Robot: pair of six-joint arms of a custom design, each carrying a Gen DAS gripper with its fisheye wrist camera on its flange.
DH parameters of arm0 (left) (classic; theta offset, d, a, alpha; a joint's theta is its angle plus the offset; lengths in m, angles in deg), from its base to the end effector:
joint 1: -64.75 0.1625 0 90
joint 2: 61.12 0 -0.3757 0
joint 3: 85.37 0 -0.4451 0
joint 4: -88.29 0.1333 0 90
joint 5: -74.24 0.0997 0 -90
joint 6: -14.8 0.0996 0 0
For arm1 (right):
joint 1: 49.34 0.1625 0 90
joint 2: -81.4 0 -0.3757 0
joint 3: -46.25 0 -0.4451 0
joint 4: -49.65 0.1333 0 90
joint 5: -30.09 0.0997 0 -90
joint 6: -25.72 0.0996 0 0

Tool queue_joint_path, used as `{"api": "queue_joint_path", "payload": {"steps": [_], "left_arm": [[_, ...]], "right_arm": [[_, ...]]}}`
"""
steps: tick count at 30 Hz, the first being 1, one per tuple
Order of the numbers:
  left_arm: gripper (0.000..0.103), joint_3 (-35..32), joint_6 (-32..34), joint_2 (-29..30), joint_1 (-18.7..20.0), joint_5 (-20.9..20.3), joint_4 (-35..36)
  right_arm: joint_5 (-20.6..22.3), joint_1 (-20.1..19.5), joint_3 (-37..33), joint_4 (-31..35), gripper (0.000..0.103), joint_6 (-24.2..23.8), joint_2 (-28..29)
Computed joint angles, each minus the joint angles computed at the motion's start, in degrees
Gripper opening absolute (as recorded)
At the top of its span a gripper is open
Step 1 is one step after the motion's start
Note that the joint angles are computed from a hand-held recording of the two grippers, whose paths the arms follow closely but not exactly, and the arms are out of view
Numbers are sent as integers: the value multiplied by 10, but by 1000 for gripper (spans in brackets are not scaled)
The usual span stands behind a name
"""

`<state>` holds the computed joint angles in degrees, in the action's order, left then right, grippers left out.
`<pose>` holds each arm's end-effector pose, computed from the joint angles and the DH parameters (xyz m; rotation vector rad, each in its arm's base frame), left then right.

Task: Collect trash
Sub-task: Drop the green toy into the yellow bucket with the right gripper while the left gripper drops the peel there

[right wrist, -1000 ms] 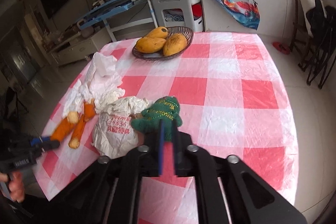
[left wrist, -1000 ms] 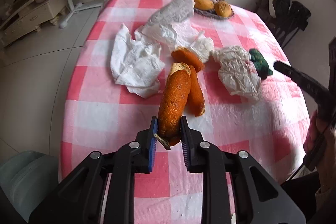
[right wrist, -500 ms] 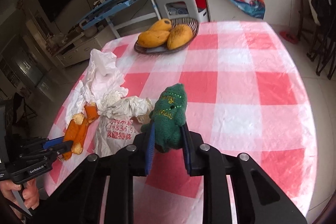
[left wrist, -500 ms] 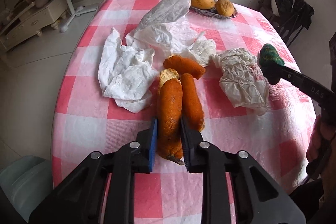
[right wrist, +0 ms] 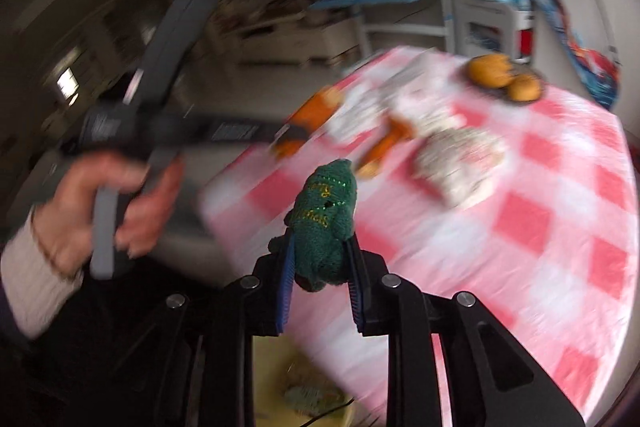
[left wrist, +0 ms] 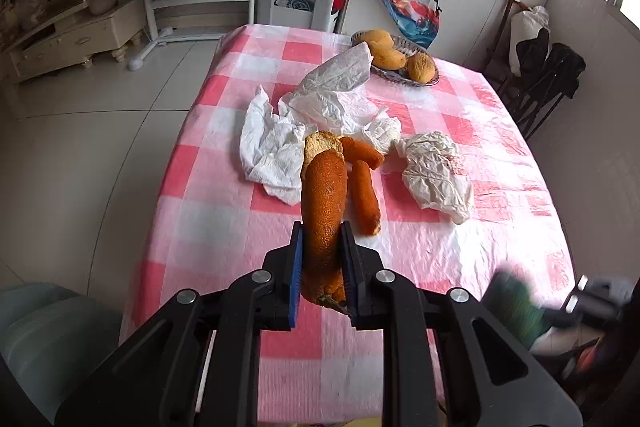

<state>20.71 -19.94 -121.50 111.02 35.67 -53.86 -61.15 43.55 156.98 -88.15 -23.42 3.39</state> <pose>-0.2640 -0.5814 0.1200 0.1223 2.3814 -0.8301 0.1600 -0.5674 0.2192 1.3111 -2.6962 0.3522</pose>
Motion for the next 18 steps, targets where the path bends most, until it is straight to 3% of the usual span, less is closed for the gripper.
{"api": "queue_joint_path", "payload": {"steps": [7, 9, 11, 18], "left_arm": [[17, 57, -33, -30, -37, 18, 4], [17, 68, -43, -35, -45, 19, 10], [17, 80, -54, -40, -55, 20, 18], [17, 113, -96, -58, -83, 18, 49]], "right_arm": [[-55, 14, 65, 95, 25, -75, -40], [-71, 16, 72, 115, 38, -81, -42], [-79, 16, 84, 105, 45, -88, -50], [-57, 3, 95, 61, 53, -61, -71]]}}
